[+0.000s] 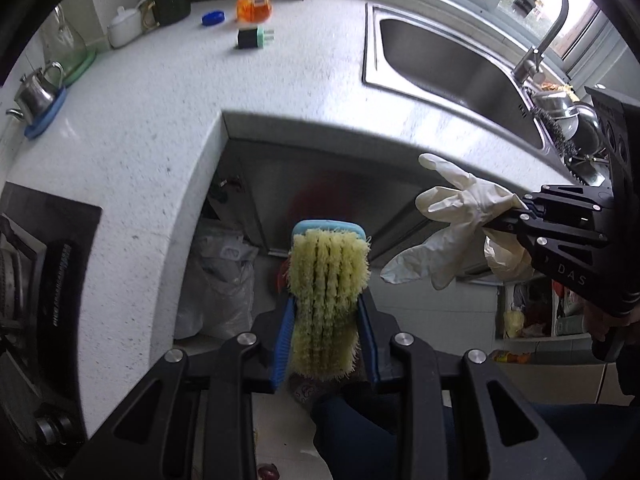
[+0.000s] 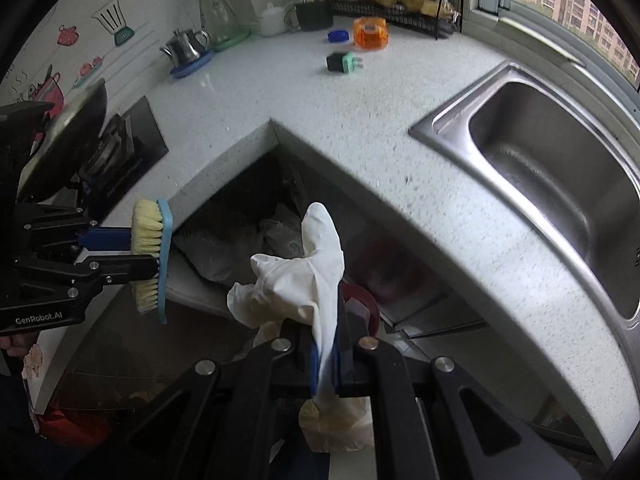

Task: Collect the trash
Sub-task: 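Carry the brush and glove down over the red bin with both tools, then open both tools to drop the brush and glove into the red bin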

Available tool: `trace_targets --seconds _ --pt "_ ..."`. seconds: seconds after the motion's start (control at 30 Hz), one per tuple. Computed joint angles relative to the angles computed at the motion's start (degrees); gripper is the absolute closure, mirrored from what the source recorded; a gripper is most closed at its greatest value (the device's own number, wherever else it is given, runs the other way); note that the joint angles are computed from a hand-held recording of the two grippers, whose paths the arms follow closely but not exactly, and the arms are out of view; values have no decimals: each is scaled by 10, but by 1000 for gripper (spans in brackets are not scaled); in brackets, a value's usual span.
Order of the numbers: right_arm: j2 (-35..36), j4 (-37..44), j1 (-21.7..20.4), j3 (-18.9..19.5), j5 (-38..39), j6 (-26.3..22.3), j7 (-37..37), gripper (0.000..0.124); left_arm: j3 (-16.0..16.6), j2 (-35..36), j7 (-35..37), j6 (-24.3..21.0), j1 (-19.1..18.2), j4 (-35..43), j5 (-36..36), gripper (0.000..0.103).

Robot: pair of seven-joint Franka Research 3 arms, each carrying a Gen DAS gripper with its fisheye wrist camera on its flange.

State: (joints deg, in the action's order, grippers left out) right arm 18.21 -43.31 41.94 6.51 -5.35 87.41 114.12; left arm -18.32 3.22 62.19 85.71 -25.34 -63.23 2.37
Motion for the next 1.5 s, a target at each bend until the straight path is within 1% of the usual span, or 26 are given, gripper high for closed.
trace_targets --seconds 0.13,0.2,0.3,0.37,0.43,0.63,0.77,0.93,1.07,1.2,1.3,1.4,1.5 --pt "-49 -128 -18 8 19 58 9 120 8 -33 18 46 15 -100 -39 76" --pt "-60 -174 -30 13 29 78 11 120 9 -41 25 64 18 -139 -45 76" --pt "-76 -246 -45 22 47 117 11 120 12 -56 38 108 25 -211 -64 76" --pt "-75 -278 -51 27 53 134 7 120 9 -57 45 124 24 -247 -51 76" --pt "-74 -311 -56 30 56 158 -3 120 10 -55 54 141 25 -275 -55 76" --pt "-61 -399 -67 31 66 230 -20 120 15 -42 74 228 32 -368 -73 76" --pt "-32 -421 -62 26 47 254 -14 120 13 -16 93 280 34 -406 -73 76" --pt "-25 -495 -68 23 61 327 2 120 9 28 104 354 34 -446 -63 76" --pt "-5 -524 -70 21 65 369 -6 120 5 62 119 406 37 -472 -62 76" --pt "6 -562 -74 18 69 414 -19 120 0 95 130 445 39 -492 -60 76" --pt "20 -573 -72 15 66 437 -19 120 -4 119 137 471 42 -502 -60 76" --pt "35 -579 -71 12 64 456 -21 120 -3 141 134 490 40 -502 -41 76" --pt "48 -582 -70 11 65 468 -26 120 -5 165 139 509 47 -500 -40 75"
